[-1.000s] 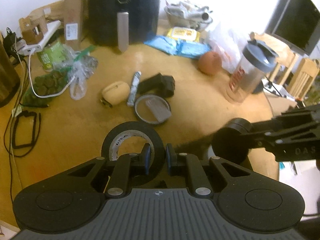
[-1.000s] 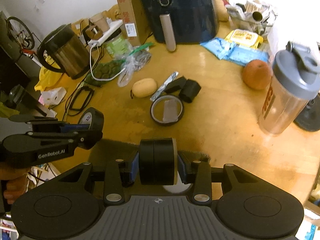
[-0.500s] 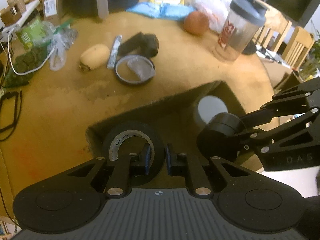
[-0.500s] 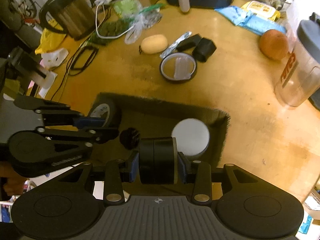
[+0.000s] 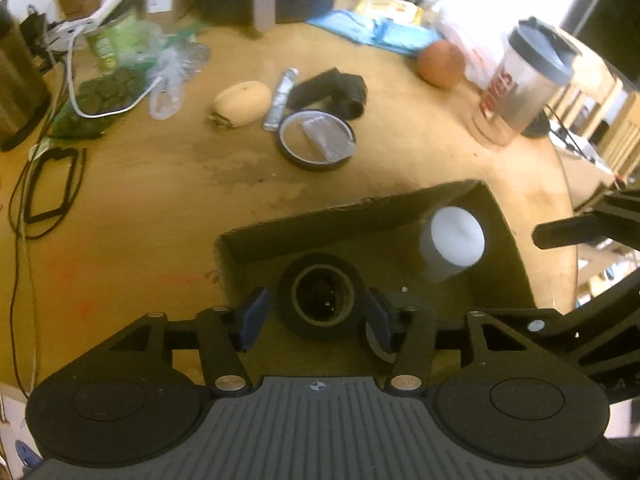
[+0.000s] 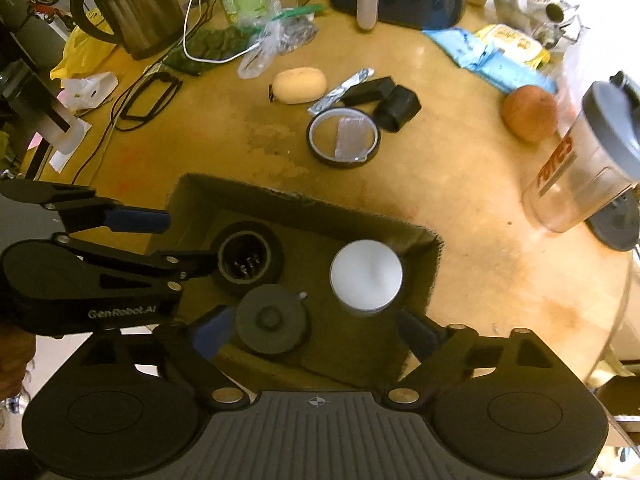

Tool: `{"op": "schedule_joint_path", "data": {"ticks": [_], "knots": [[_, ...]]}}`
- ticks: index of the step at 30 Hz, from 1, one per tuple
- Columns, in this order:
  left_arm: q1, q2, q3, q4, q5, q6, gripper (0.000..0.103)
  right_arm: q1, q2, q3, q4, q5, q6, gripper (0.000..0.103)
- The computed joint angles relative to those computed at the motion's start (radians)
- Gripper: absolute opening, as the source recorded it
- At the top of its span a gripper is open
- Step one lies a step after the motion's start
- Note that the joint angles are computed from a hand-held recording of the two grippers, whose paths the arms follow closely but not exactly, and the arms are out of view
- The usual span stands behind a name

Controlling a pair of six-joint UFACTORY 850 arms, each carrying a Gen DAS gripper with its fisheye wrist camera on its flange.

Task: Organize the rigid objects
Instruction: 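Place the tape roll in the box with the left gripper while the right places the black cup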

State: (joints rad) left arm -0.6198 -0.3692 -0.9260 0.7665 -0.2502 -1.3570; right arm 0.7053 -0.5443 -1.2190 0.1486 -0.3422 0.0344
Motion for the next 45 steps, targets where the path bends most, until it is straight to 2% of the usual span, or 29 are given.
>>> {"op": "schedule_joint_path", "data": {"ticks": [8, 9, 12, 18, 25, 33, 34, 38, 40, 45], "knots": [[-0.008, 0.034, 0.013, 0.029, -0.018, -0.068, 0.054, 0.018, 0.018, -0.002, -0.11, -0.016, 0.096, 0.097], [-0.009, 0.037, 0.013, 0.031, -0.022, -0.071, 0.056, 0.019, 0.019, -0.002, -0.12, -0.016, 0.105, 0.097], [-0.012, 0.041, 0.015, 0.058, -0.029, -0.105, 0.069, 0.023, 0.019, -0.003, -0.156, -0.018, 0.139, 0.098], [-0.015, 0.048, 0.018, 0.075, -0.034, -0.129, 0.071, 0.028, 0.018, -0.004, -0.18, -0.017, 0.162, 0.103], [-0.019, 0.047, 0.013, 0.074, -0.06, -0.135, 0.074, 0.029, 0.005, -0.016, -0.253, -0.018, 0.22, 0.103], [-0.019, 0.04, 0.003, 0.077, -0.087, -0.157, 0.078, 0.003, 0.006, 0.001, -0.248, 0.047, 0.208, 0.103], [-0.018, 0.039, 0.003, 0.081, -0.088, -0.164, 0.081, 0.001, 0.002, 0.0, -0.267, 0.052, 0.227, 0.103], [-0.017, 0.04, 0.005, 0.119, -0.093, -0.217, 0.083, -0.006, 0.0, 0.012, -0.445, 0.085, 0.398, 0.103], [-0.016, 0.039, 0.007, 0.142, -0.096, -0.249, 0.083, -0.016, 0.005, 0.029, -0.497, 0.129, 0.455, 0.103], [-0.02, 0.046, 0.022, 0.279, -0.101, -0.411, 0.088, -0.032, -0.007, 0.029, -0.712, 0.155, 0.679, 0.103]]}}
